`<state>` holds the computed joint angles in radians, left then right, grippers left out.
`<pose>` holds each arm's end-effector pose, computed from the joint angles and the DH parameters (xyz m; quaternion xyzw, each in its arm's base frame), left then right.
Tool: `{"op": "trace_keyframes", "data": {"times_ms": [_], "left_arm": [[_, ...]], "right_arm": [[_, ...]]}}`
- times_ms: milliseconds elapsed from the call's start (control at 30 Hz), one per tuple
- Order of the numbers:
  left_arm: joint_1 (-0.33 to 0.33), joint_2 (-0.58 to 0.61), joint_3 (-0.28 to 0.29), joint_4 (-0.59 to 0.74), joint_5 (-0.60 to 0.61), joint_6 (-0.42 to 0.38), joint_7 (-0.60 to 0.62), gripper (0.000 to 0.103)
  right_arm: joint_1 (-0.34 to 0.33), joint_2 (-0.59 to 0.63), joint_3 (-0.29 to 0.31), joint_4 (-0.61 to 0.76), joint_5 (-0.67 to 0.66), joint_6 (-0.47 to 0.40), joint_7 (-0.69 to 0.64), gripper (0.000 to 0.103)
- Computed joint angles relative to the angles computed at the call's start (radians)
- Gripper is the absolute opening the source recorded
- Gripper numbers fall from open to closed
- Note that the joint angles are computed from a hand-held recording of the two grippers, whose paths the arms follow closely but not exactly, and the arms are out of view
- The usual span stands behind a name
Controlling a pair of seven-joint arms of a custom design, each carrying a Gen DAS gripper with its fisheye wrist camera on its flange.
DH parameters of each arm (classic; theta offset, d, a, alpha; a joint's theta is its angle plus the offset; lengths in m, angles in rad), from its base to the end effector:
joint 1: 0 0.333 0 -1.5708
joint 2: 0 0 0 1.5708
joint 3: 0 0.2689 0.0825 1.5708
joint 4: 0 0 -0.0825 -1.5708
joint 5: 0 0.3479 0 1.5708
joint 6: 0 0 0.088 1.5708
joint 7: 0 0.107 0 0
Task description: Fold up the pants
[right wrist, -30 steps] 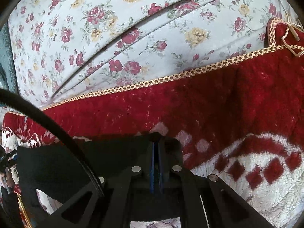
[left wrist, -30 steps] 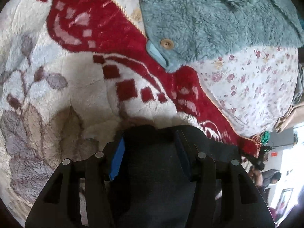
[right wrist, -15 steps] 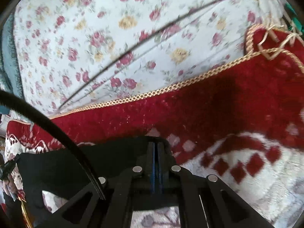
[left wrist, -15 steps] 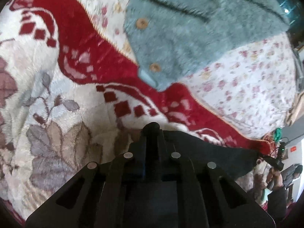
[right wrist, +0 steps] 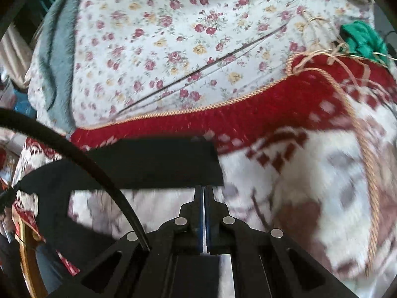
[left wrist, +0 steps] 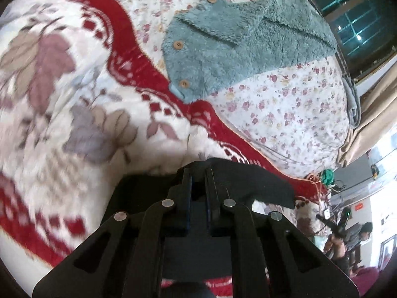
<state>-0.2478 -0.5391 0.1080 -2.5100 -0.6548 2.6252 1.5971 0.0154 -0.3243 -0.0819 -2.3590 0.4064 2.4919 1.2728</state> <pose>0.4175 -0.0408 0.5086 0.7407 -0.5414 0.3979 0.0027 0.4654 -0.0348 0.4742 -0.6660 0.6928 -0.0853 0.2629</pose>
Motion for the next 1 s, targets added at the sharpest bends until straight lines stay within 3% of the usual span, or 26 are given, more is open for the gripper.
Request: {"op": "trace_keyframes", "data": {"times_ms": [100,167,300,367,433,467,500,700,800,900,933,1000], "left_arm": [[0.014,-0.094,0.011,-0.101,-0.013,0.026,-0.011,0.003],[-0.012,-0.148,0.065,-0.162,-0.065,0.043,0.009,0.003],[-0.031,-0.166,0.078,-0.2,-0.086,0.069,-0.001,0.003],[-0.071,-0.177,0.081,-0.205,-0.116,0.109,0.013,0.003],[-0.096,-0.163,0.06,-0.191,-0.117,0.149,-0.002,0.003],[-0.113,-0.156,0.066,-0.186,-0.122,0.165,-0.004,0.003],[-0.145,-0.143,0.076,-0.177,-0.142,0.185,-0.002,0.003],[-0.243,-0.088,0.112,-0.142,-0.226,0.227,0.04,0.003],[-0.221,-0.075,0.099,-0.145,-0.228,0.208,0.025,0.003],[-0.185,-0.087,0.086,-0.169,-0.223,0.2,0.002,0.004],[-0.185,-0.096,0.097,-0.18,-0.237,0.202,0.005,0.007],[-0.199,-0.113,0.12,-0.202,-0.281,0.216,0.022,0.022]], "right_arm": [[-0.007,-0.167,-0.012,-0.151,0.009,0.009,-0.03,0.001],[-0.01,-0.228,-0.018,-0.214,0.014,0.011,-0.047,0.001],[-0.009,-0.216,-0.032,-0.232,0.057,0.033,-0.033,0.001],[0.013,-0.159,-0.057,-0.182,0.129,0.065,-0.018,0.005],[0.032,-0.046,-0.07,-0.074,0.178,0.07,-0.011,0.02],[0.037,0.013,-0.072,-0.02,0.2,0.061,-0.008,0.042],[0.037,0.074,-0.069,0.034,0.219,0.053,0.003,0.051],[-0.002,0.478,-0.009,0.443,0.13,-0.09,0.162,0.051],[-0.035,0.659,0.034,0.647,0.082,-0.204,0.209,0.051],[-0.025,0.742,0.036,0.732,0.051,-0.227,0.244,0.05],[-0.036,0.76,0.05,0.751,0.066,-0.243,0.234,0.048],[-0.042,0.77,0.064,0.757,0.073,-0.244,0.208,0.027]]}}
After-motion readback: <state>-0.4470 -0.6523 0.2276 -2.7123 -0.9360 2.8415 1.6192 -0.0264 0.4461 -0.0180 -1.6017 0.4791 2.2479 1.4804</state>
